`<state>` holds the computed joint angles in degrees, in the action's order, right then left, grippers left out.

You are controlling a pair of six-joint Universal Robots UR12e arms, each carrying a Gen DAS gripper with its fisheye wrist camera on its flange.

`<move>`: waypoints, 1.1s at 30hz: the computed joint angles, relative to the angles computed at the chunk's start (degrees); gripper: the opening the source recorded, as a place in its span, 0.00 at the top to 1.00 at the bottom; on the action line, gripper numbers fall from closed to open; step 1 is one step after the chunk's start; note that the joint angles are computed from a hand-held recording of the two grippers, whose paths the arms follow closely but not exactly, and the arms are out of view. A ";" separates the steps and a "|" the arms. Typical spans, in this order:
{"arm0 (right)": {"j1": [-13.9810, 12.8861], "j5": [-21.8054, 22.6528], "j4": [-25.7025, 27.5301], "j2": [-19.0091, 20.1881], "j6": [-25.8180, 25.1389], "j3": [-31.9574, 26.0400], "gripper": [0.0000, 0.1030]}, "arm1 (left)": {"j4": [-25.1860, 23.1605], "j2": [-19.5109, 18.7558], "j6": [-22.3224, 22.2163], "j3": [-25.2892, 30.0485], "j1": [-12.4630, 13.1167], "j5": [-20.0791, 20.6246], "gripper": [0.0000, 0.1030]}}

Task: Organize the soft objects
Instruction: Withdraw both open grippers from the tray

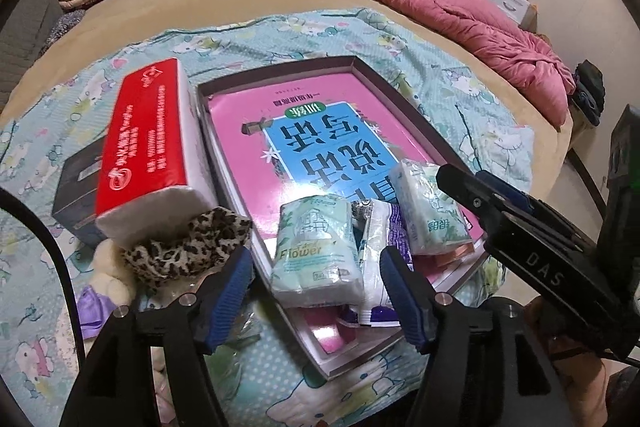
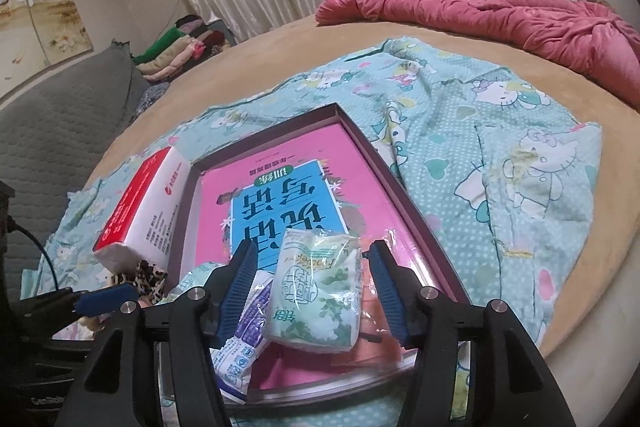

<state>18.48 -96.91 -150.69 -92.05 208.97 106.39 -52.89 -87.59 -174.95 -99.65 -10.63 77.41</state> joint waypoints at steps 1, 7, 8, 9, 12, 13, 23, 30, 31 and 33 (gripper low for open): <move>0.08 -0.16 -0.02 -0.01 -0.01 0.00 0.37 | 0.11 0.12 0.00 -0.03 0.09 0.09 0.34; 1.00 -2.27 0.40 0.01 -0.97 -0.43 0.28 | 0.48 1.24 -0.36 -0.61 0.82 0.29 0.32; 1.20 -2.60 0.71 0.06 -1.22 -0.59 0.28 | 0.55 1.39 -0.32 -0.74 0.95 0.24 0.31; 1.41 -2.86 0.85 0.09 -1.52 -0.73 0.28 | 0.59 1.66 -0.23 -0.90 1.17 0.28 0.31; 2.01 -3.61 1.15 0.17 -2.15 -1.11 0.26 | 0.98 2.43 -0.42 -1.40 1.72 0.26 0.31; 2.15 -3.66 1.07 0.17 -2.38 -1.16 0.26 | 1.25 2.71 -0.38 -1.58 1.90 0.09 0.31; 4.52 -5.74 -0.09 0.46 -4.37 -2.91 0.24 | 2.07 5.03 0.19 -2.60 3.65 0.57 0.31; 6.29 -7.40 0.46 0.78 -5.90 -4.54 0.24 | 2.03 6.43 -0.26 -3.30 5.45 -0.30 0.30; 6.49 -7.30 0.59 0.83 -6.19 -4.78 0.24 | 2.05 6.54 -0.32 -3.34 5.64 -0.32 0.30; 7.07 -7.69 1.16 1.04 -6.71 -5.40 0.24 | 2.16 6.93 -0.41 -3.55 6.17 -0.35 0.30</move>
